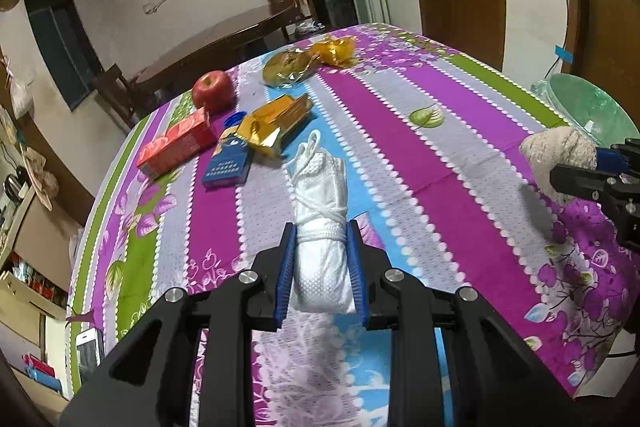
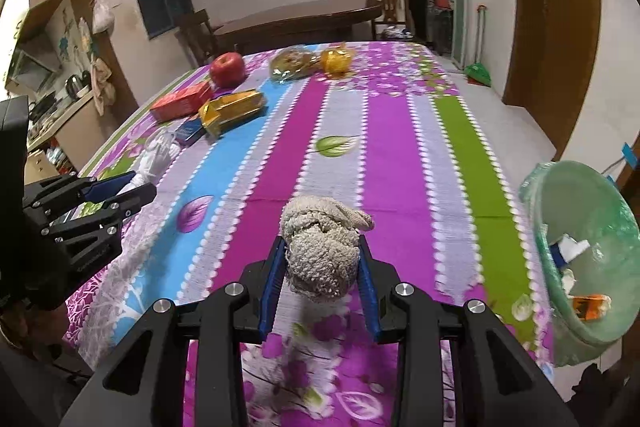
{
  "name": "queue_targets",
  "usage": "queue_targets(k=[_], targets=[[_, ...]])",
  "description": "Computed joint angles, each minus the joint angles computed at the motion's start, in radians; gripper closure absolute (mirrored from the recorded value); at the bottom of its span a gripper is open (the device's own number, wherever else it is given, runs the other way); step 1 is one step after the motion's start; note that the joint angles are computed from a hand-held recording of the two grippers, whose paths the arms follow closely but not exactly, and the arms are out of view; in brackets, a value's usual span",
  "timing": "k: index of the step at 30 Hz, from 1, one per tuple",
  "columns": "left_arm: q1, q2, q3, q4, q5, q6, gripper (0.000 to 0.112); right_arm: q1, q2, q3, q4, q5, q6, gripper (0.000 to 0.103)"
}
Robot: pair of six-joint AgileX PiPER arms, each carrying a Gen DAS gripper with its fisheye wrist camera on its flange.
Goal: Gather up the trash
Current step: 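Carry the white cloth and yarn ball with both grippers over the green basin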
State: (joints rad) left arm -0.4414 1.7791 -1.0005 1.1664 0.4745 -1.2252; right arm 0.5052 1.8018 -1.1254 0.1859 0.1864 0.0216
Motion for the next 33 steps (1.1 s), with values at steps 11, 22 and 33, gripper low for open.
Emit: queue_targets(k=[11, 22, 33], targets=[[-0.100, 0.049, -0.126, 0.007, 0.075, 0.050, 0.089, -0.112, -0.135, 0.078, -0.298, -0.008, 0.257, 0.068], [-0.205, 0.145, -0.347, -0.054, 0.123, 0.205, 0.088, -0.267, -0.268, 0.118, -0.433, 0.041, 0.305, 0.067], [-0.280, 0.288, -0.636, -0.182, 0.156, 0.419, 0.088, -0.424, -0.326, 0.073, -0.311, 0.140, 0.115, 0.067]])
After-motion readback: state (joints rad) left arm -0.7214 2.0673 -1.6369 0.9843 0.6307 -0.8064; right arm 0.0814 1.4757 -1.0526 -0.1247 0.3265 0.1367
